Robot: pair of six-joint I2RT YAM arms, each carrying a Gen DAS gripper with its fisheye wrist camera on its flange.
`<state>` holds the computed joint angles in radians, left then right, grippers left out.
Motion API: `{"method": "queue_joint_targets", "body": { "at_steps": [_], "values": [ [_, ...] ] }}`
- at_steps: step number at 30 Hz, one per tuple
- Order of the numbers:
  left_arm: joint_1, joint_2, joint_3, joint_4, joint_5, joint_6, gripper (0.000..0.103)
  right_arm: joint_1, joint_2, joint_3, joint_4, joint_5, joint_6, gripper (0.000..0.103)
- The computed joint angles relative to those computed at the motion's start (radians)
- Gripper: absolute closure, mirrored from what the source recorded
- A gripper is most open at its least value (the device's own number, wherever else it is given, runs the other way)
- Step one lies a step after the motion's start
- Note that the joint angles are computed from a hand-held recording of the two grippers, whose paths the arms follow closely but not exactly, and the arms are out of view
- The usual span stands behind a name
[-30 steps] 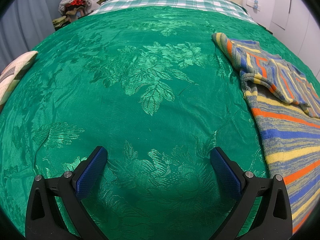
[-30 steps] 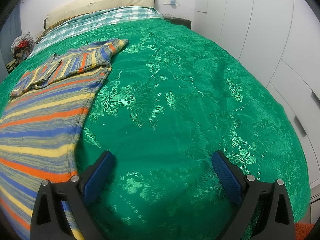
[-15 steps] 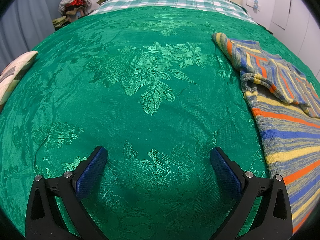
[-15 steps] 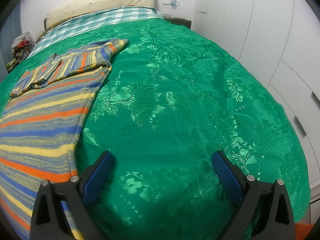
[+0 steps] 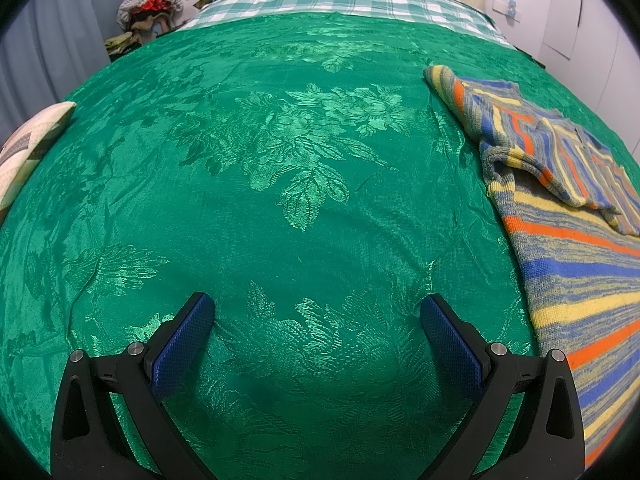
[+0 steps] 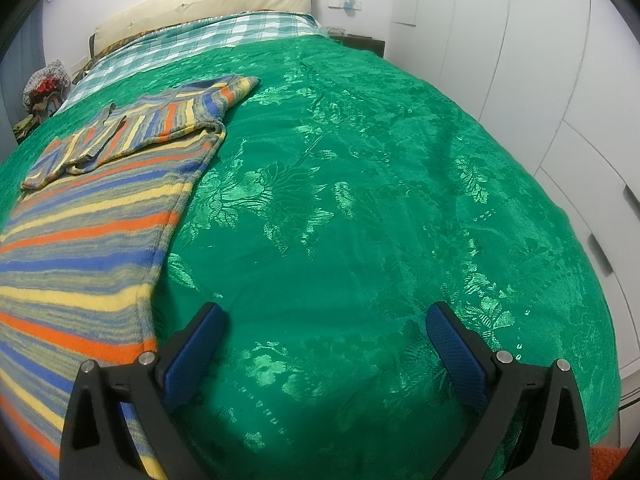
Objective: Fold small clothes
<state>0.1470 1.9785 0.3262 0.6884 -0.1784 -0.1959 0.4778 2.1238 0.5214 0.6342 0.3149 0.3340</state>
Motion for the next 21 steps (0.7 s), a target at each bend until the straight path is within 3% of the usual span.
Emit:
{"method": "queue_joint_targets", "body": {
  "at_steps": [14, 21],
  "values": [
    [-0.002, 0.007, 0.003, 0.006, -0.003, -0.001, 0.000, 0.007, 0.019, 0.006, 0.020, 0.009, 0.001, 0.002],
    [-0.041, -0.006, 0.033, -0.068, -0.048, -0.033, 0.000, 0.006, 0.017, 0.002, 0.026, 0.007, 0.000, 0.001]
  ]
}}
